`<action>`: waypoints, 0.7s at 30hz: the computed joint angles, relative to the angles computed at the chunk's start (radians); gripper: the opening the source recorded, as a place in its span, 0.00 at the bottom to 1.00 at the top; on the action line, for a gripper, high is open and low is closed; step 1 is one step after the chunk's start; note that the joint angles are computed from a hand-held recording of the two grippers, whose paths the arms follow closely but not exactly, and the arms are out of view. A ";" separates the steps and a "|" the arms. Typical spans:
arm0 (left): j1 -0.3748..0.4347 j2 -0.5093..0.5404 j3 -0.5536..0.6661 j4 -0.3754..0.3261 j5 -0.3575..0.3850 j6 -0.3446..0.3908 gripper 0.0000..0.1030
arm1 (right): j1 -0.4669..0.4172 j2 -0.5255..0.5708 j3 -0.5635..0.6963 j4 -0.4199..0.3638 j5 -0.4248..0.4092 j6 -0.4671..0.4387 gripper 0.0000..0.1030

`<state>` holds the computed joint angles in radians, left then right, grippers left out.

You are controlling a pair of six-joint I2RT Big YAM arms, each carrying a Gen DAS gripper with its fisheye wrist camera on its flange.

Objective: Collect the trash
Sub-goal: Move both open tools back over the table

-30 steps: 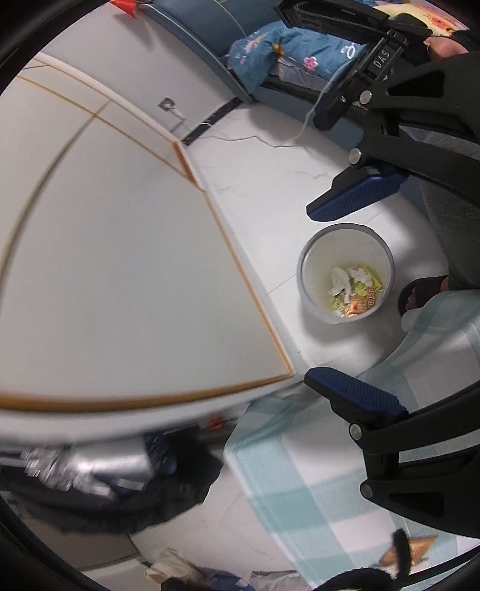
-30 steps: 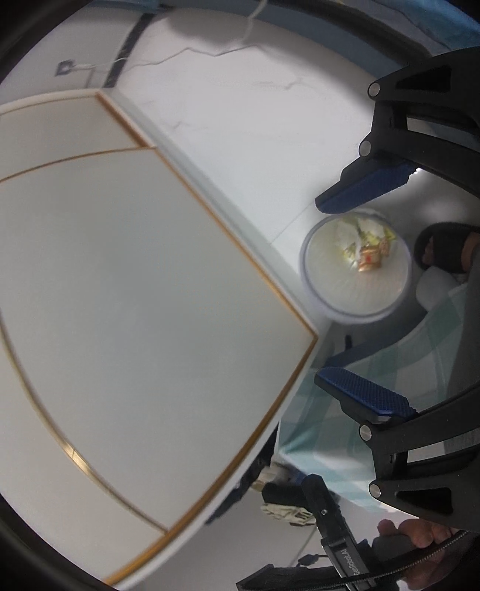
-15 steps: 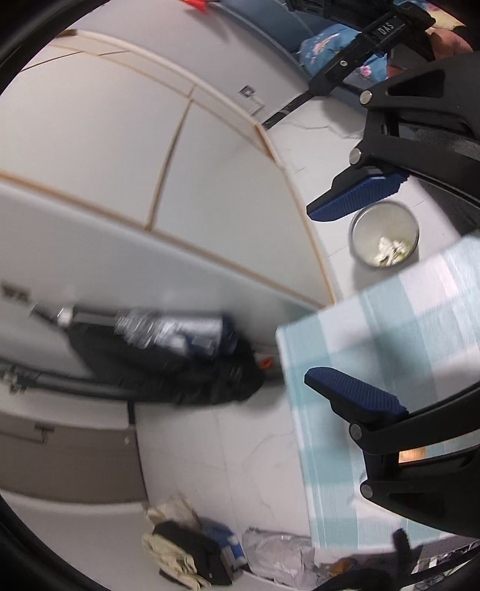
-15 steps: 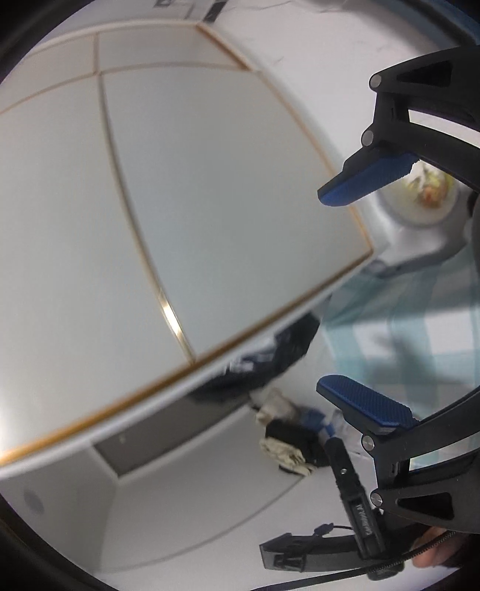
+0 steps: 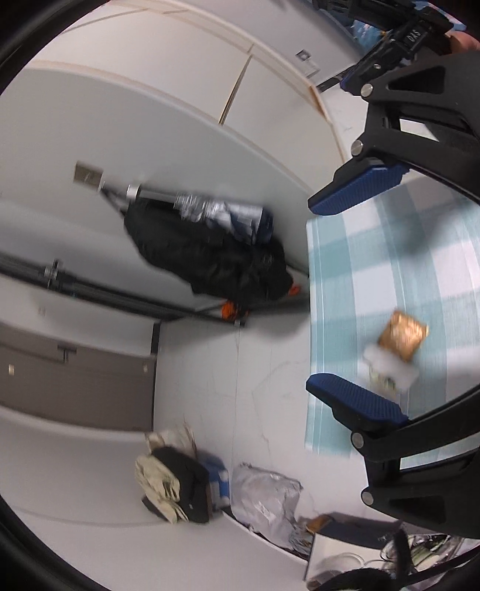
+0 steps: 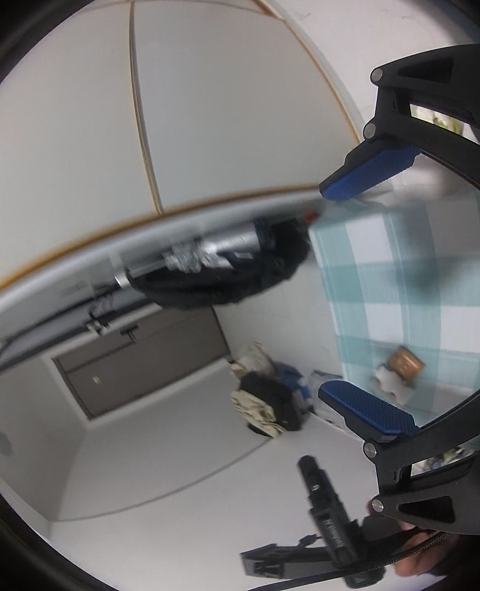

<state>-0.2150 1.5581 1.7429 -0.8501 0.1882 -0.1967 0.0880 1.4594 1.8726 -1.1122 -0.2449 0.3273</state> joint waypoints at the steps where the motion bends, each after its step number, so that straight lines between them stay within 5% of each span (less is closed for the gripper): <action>1: 0.011 -0.002 -0.009 0.007 -0.001 -0.002 0.85 | 0.007 0.006 0.009 -0.012 -0.006 -0.012 0.96; 12: 0.105 -0.019 -0.124 0.116 -0.079 -0.052 0.89 | 0.179 0.095 0.019 -0.040 0.005 -0.131 0.96; 21: 0.171 0.010 -0.107 0.101 -0.016 -0.094 0.89 | 0.278 0.212 0.042 -0.079 -0.016 -0.292 0.95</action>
<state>-0.0438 1.5685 1.6357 -0.7495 0.1718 -0.2910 0.3656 1.6710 1.9151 -1.1915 -0.2604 0.0353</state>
